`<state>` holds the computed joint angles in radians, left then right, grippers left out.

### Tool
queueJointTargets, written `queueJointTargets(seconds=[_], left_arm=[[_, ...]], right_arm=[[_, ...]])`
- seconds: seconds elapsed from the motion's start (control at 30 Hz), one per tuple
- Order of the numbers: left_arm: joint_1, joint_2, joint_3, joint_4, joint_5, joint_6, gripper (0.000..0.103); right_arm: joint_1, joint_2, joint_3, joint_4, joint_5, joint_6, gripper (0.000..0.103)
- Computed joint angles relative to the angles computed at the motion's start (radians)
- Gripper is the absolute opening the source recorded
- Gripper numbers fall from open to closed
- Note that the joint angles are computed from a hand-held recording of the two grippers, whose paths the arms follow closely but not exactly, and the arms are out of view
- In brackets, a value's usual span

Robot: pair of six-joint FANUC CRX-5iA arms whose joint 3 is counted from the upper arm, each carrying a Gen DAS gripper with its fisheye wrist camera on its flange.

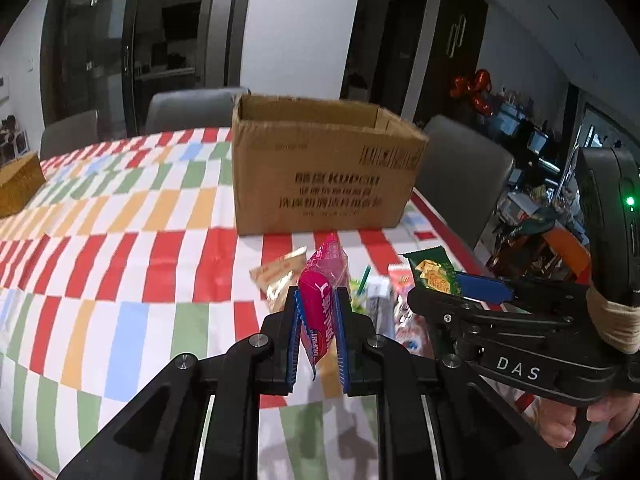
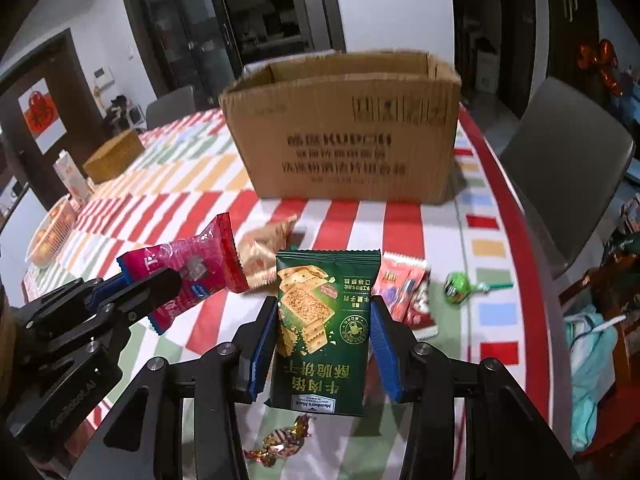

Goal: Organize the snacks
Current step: 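Carry both snacks over the box and open both tools to release them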

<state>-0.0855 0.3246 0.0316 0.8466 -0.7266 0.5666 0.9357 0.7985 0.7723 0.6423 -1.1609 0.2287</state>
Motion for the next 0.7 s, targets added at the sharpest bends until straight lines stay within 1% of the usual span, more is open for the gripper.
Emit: queueJointTargets(seconds=[0.17, 0.37, 0.57, 0.7], left_arm=[[-0.02, -0.011, 0.009, 0.032, 0.041, -0.015, 0.017], [-0.044, -0.001, 0.05, 0.052, 0.083, -0.024, 0.017], [-0.06, 0.043, 0.144, 0.054, 0.092, 0.001, 0.017], [-0.069, 0.087, 0.233, 0.046, 0.089, 0.028, 0.017]], right_arm=[[-0.004, -0.038, -0.054, 0.059, 0.039, -0.02, 0.045], [-0.018, -0.057, -0.066, 0.122, 0.07, -0.021, 0.045], [-0.037, -0.047, -0.029, 0.185, 0.077, 0.004, 0.045], [-0.058, -0.023, 0.033, 0.21, 0.075, 0.041, 0.045]])
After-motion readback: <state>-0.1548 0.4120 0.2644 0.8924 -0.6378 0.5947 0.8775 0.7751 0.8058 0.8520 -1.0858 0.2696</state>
